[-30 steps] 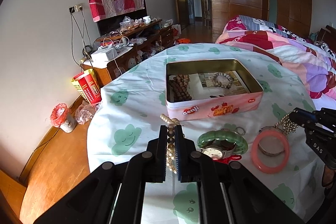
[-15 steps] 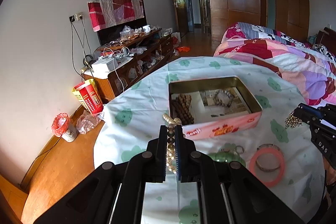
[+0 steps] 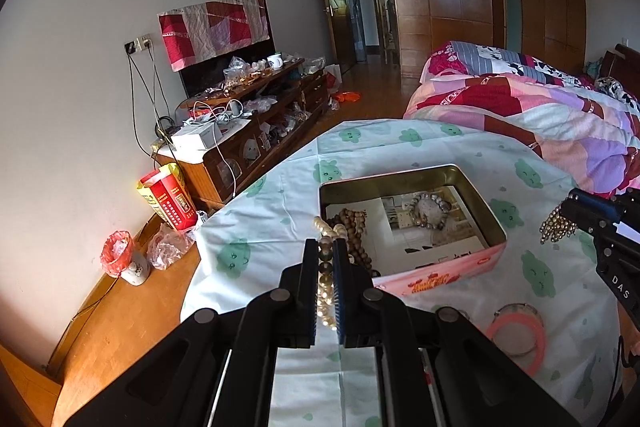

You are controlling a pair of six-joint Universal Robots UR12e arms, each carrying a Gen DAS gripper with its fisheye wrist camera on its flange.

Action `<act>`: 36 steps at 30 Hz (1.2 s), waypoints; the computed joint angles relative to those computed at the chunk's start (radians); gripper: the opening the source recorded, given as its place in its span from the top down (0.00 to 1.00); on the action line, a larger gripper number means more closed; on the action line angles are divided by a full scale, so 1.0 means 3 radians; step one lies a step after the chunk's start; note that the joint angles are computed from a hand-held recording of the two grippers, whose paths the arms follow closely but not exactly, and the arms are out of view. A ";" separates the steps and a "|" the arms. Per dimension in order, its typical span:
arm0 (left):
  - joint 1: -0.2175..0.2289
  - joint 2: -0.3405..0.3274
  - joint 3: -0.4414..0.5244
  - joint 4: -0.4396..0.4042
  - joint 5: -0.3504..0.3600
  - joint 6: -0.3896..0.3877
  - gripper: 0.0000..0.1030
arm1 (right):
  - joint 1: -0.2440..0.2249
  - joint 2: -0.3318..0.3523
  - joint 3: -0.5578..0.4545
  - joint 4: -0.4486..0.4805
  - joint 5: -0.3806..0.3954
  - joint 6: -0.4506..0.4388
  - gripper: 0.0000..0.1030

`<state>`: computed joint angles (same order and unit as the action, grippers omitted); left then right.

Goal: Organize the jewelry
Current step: 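Carry the pearl necklace and gold bracelet over the pink tin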

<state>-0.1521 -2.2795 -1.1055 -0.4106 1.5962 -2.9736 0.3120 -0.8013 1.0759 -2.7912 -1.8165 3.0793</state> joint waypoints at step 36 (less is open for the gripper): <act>-0.0096 -0.0519 0.0967 -0.0507 0.0188 0.0102 0.94 | -0.0004 0.0456 -0.0923 0.0460 0.0076 -0.0157 0.88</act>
<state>-0.1810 -2.4351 -0.8155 -0.5626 1.6528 -2.9429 0.3106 -0.6645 0.7991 -2.6531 -1.7936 3.0322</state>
